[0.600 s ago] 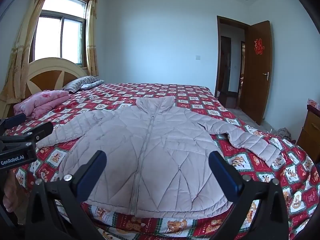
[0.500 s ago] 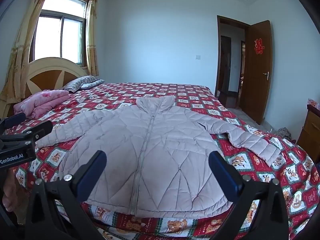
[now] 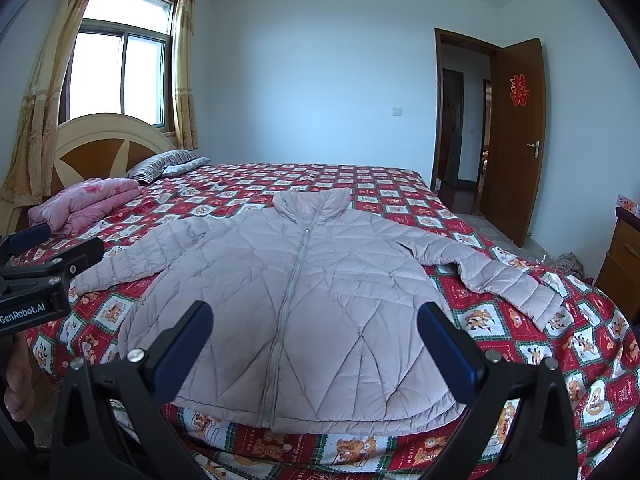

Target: Fold large clothes

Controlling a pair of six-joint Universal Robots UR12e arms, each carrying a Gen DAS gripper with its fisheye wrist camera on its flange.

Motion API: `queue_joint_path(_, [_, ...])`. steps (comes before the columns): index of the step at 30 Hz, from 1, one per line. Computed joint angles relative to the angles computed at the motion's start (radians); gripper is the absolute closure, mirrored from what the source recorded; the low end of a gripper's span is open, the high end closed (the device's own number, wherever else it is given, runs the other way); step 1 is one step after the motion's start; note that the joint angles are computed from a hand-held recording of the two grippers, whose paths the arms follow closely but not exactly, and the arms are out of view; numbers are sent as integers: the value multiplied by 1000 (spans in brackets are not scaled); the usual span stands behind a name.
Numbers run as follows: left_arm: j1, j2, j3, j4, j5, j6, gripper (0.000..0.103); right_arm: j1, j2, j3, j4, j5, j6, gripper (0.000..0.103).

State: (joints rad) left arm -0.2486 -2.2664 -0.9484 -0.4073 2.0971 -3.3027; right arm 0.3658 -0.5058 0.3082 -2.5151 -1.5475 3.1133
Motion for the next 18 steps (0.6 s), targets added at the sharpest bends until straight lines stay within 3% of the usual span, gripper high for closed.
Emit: queue_joint_path(18, [-2,-7,7,0,7,-11,1,0,-9,25,-11,-1,1,0])
